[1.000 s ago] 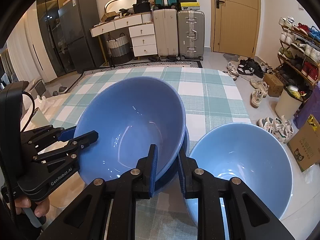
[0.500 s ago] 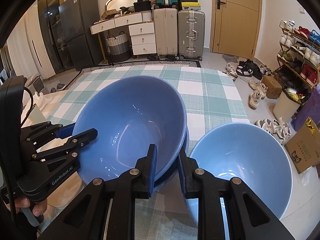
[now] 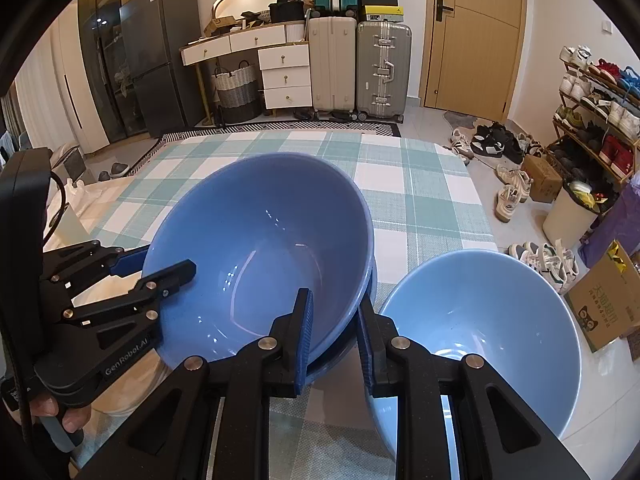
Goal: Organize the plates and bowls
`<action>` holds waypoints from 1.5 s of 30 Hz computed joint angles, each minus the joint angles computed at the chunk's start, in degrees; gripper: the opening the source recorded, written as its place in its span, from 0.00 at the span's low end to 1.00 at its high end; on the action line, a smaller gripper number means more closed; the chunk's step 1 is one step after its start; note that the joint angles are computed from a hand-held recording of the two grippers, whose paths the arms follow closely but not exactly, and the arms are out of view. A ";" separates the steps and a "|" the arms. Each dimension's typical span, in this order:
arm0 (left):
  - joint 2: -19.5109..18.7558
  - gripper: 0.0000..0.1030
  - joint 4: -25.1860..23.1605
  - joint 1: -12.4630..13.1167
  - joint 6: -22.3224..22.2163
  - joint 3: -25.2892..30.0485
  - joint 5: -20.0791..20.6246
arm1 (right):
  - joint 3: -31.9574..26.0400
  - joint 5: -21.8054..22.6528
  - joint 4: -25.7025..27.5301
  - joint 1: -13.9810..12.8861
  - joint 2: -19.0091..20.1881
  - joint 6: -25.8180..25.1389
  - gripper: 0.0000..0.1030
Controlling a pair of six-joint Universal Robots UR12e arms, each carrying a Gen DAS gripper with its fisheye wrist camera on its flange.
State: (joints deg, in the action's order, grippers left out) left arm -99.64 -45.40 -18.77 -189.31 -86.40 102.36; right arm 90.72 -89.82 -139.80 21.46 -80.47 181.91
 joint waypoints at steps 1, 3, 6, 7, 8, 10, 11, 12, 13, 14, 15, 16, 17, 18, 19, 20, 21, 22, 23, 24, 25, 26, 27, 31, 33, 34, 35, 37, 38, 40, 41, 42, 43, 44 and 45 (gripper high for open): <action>0.06 0.26 0.07 0.00 -0.20 -0.08 -0.17 | -0.10 -0.05 0.19 0.00 0.03 -0.05 0.20; 0.04 0.26 0.21 0.13 -0.17 -0.13 -0.46 | -0.06 -0.26 0.07 -0.01 0.04 -0.24 0.20; 0.03 0.27 0.25 0.20 -0.21 -0.13 -0.83 | -0.10 -0.32 0.07 -0.04 0.10 -0.29 0.21; 0.04 0.28 0.27 0.22 -0.22 -0.15 -0.95 | -0.13 -0.40 0.15 -0.08 0.12 -0.27 0.21; 0.05 0.28 0.25 0.26 -0.24 -0.17 -1.13 | -0.18 -0.40 0.19 -0.09 0.17 -0.24 0.22; 0.05 0.30 -0.01 0.39 -0.28 -0.12 -1.84 | -0.22 -0.63 0.33 -0.13 0.24 -0.10 0.23; 0.04 0.30 -0.02 0.40 -0.19 -0.15 -1.84 | -0.39 -1.04 0.50 0.02 0.36 0.13 0.25; 0.07 0.31 0.03 0.47 -0.12 -0.20 -2.14 | -0.35 -1.38 0.58 -0.01 0.36 0.36 0.25; 0.08 0.31 0.02 0.49 -0.12 -0.22 -2.24 | -0.34 -1.32 0.71 -0.14 0.34 0.61 0.26; 0.09 0.31 -0.10 0.40 -0.17 -0.17 -2.17 | -0.37 -1.20 0.80 -0.15 0.37 0.88 0.26; 0.10 0.32 -0.08 0.40 -0.15 -0.19 -2.16 | -0.27 -0.75 0.61 -0.31 0.32 1.03 0.26; 0.10 0.32 -0.25 0.41 -0.21 -0.14 -2.28 | -0.24 -0.44 0.61 -0.42 0.29 1.11 0.26; 0.12 0.33 -0.49 0.49 -0.28 -0.12 -2.52 | -0.26 -0.21 0.72 -0.54 0.27 1.09 0.26; 0.15 0.33 -0.64 0.56 -0.38 -0.12 -2.78 | -0.29 -0.14 0.78 -0.55 0.29 1.11 0.27; 0.18 0.33 -0.78 0.59 -0.42 -0.14 -2.96 | -0.28 0.02 0.81 -0.63 0.27 1.14 0.27; 0.20 0.34 -0.92 0.59 -0.42 -0.13 -3.05 | -0.25 0.17 0.85 -0.66 0.22 1.16 0.29; 0.23 0.36 -1.10 0.57 -0.39 -0.13 -3.01 | -0.27 0.28 0.90 -0.64 0.21 1.19 0.29; 0.25 0.40 -1.14 0.53 -0.37 -0.15 -2.87 | -0.27 0.34 0.94 -0.67 0.19 1.14 0.30; 0.31 0.42 -0.98 0.49 -0.37 -0.22 -2.66 | -0.31 0.16 0.99 -0.62 0.21 1.21 0.30; 0.33 0.44 -0.78 0.44 -0.40 -0.27 -2.57 | -0.41 -0.15 1.16 -0.58 0.25 1.37 0.30; 0.39 0.47 -0.67 0.42 -0.47 -0.30 -2.58 | -0.48 -0.27 1.24 -0.55 0.28 1.54 0.30; 0.45 0.49 -0.67 0.44 -0.59 -0.31 -2.62 | -0.47 -0.29 1.26 -0.57 0.25 1.83 0.31; 0.53 0.55 -0.61 0.47 -0.75 -0.36 -2.72 | -0.42 -0.16 1.32 -0.63 0.16 2.14 0.33; 1.02 0.73 0.49 0.69 -1.31 -0.75 -3.55 | 0.24 1.02 -0.51 -1.02 -0.49 2.36 0.49; 1.30 0.73 0.88 0.83 -1.57 -0.91 -4.06 | 0.59 1.65 -1.53 -1.19 -0.90 2.50 0.55; 1.38 0.74 0.77 0.88 -1.65 -0.87 -4.26 | 0.67 1.73 -1.86 -1.23 -1.06 2.59 0.57; 1.43 0.75 0.69 0.90 -1.75 -0.85 -4.39 | 0.72 1.98 -2.11 -1.29 -1.18 2.68 0.64; 1.59 0.77 0.52 0.93 -1.80 -0.87 -4.66 | 0.98 3.22 -2.82 -1.57 -1.52 3.08 0.72; 1.64 0.78 0.43 0.95 -1.76 -0.91 -4.77 | 1.08 3.67 -3.14 -1.68 -1.66 3.25 0.77; 1.80 0.81 0.38 0.90 -1.78 -1.00 -4.81 | 1.19 3.98 -3.36 -1.75 -1.89 3.26 0.83; 1.88 0.83 0.46 0.81 -1.84 -1.05 -4.67 | 1.25 4.02 -3.45 -1.75 -1.99 3.21 0.84; 1.96 0.88 0.57 0.70 -1.93 -1.09 -4.46 | 1.32 3.96 -3.55 -1.75 -2.11 3.16 0.86; 2.07 0.99 0.70 0.64 -2.00 -1.15 -4.33 | 1.29 3.72 -3.50 -1.67 -2.16 3.16 0.87; 2.16 0.97 1.16 0.53 -2.15 -1.31 -4.05 | 1.30 3.51 -3.57 -1.63 -2.22 3.18 0.90; 2.28 0.98 1.41 0.40 -2.24 -1.37 -3.81 | 1.37 3.37 -3.85 -1.62 -2.28 3.23 0.92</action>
